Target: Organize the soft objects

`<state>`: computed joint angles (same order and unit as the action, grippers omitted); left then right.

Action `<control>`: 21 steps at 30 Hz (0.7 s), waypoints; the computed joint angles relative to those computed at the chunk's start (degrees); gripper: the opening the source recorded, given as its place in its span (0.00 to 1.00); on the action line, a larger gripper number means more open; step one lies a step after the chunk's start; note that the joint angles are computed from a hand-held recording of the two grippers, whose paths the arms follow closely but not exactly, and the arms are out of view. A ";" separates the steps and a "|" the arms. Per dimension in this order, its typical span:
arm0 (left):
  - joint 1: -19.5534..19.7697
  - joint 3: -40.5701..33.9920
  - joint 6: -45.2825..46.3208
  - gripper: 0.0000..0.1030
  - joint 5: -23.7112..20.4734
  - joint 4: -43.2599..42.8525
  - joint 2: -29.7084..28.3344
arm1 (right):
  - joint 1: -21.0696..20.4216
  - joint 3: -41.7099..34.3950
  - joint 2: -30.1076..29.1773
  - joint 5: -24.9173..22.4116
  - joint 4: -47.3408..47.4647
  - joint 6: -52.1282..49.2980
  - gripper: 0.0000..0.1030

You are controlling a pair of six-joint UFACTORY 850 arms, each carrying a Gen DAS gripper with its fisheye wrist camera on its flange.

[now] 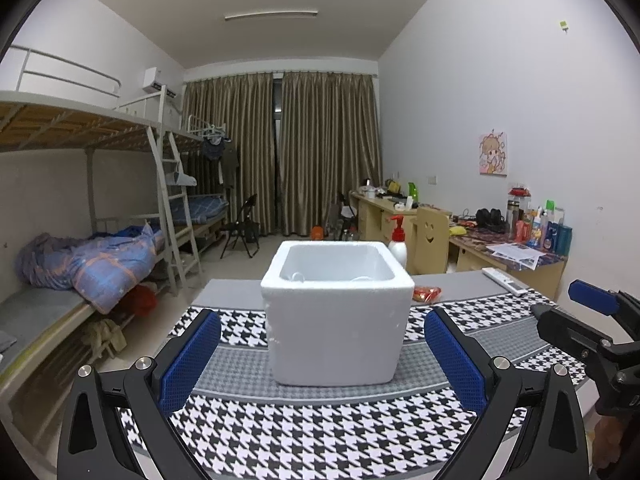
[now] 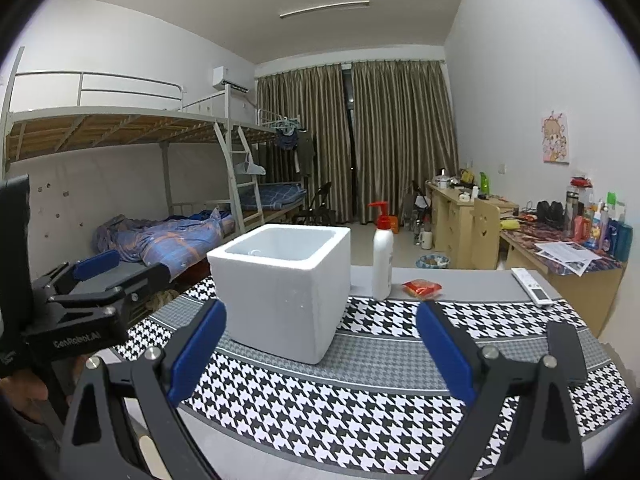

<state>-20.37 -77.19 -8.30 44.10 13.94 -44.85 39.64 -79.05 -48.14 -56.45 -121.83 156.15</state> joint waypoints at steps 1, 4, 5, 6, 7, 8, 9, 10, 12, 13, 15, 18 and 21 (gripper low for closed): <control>0.05 0.20 -0.19 0.99 0.35 0.09 -0.01 | 0.12 -0.12 -0.21 -0.22 0.25 -0.16 0.95; 0.03 1.10 0.86 0.99 1.55 -1.09 -0.05 | 0.32 -0.28 -0.85 -0.56 0.51 0.02 0.95; 0.05 1.41 1.07 0.99 1.91 -1.37 -0.12 | 0.38 -0.26 -1.06 -0.49 0.35 0.58 0.95; 0.05 1.66 1.26 0.99 2.18 -1.43 -0.20 | 0.34 -0.19 -1.13 -0.26 0.05 1.06 0.95; 0.06 1.89 0.96 0.99 2.35 -1.30 -0.24 | 0.37 -0.09 -1.25 -0.15 -0.19 1.66 0.95; 0.19 2.11 0.40 0.99 2.67 -1.02 -0.24 | 0.36 -0.12 -1.32 -0.15 0.00 1.84 0.95; 0.33 2.44 -0.21 0.99 3.34 -0.74 -0.27 | 0.49 0.00 -1.35 -0.57 0.09 2.24 0.95; 0.40 2.64 -0.26 0.99 3.59 -0.73 -0.21 | 0.70 0.34 -1.36 -1.36 -0.18 2.99 0.95; 0.34 3.21 0.49 0.99 4.23 -1.65 -0.14 | 1.17 0.55 -1.57 -3.04 0.42 3.15 0.95; 0.23 3.60 1.11 0.99 4.45 -2.18 -0.04 | 1.33 0.49 -1.70 -3.58 0.87 2.89 0.95; 0.26 4.39 0.92 0.99 5.24 -1.55 0.13 | 1.58 0.42 -1.97 -4.12 1.60 2.71 0.95; 0.60 5.23 0.48 0.99 6.40 -0.94 0.32 | 1.74 0.65 -2.05 -4.13 1.75 3.33 0.95; 0.58 5.28 0.70 0.99 6.26 -0.62 0.10 | 2.03 0.81 -2.10 -4.53 2.42 2.77 0.95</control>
<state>-19.78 -71.91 -7.60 50.36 13.31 -44.75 41.67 -78.23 -50.24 -60.98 -119.41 158.92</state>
